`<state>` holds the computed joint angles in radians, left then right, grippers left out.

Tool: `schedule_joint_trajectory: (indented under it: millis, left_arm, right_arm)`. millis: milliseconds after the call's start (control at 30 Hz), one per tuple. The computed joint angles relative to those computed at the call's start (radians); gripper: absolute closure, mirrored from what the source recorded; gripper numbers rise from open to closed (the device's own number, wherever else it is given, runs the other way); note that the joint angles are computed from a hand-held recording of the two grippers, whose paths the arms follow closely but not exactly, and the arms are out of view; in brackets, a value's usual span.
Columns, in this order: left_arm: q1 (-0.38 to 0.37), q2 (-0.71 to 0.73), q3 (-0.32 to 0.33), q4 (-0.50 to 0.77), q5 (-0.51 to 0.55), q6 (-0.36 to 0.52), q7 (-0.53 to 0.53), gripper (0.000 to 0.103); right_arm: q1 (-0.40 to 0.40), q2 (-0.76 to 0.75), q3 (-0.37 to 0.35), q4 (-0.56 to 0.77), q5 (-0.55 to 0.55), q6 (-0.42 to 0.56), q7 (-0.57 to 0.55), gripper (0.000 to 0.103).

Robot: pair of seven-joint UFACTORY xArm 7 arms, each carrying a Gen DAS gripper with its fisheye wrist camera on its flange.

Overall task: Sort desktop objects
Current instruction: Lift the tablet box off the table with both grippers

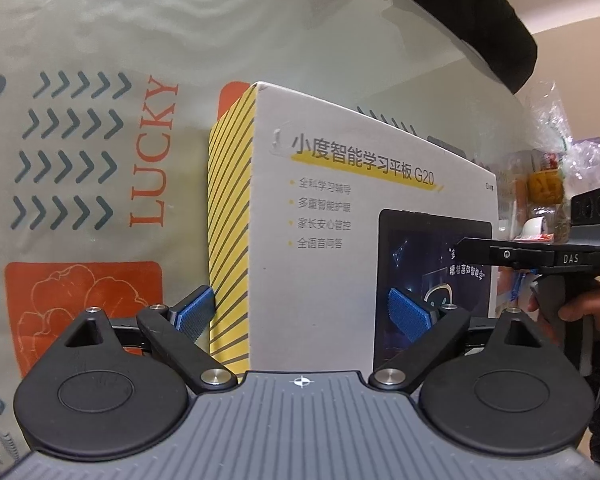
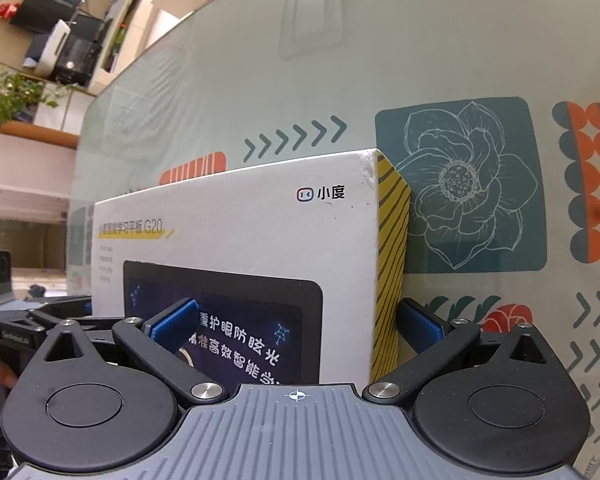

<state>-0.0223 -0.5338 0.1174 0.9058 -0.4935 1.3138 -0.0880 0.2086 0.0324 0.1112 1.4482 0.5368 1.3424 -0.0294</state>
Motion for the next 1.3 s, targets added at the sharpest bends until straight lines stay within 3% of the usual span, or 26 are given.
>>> schedule_joint_trajectory:
  millis: [633,1300]
  left_arm:
    - [0.026,-0.105,0.016,0.082,0.070,0.091,-0.090,0.000]
    - [0.017,-0.319,0.009,0.153,0.158,0.219,-0.207,0.000]
  right_arm:
    - [0.034,-0.071,0.009,0.070,-0.050,0.017,0.015,0.000]
    - [0.109,-0.275,0.019,-0.001,-0.038,0.027,0.088,0.000]
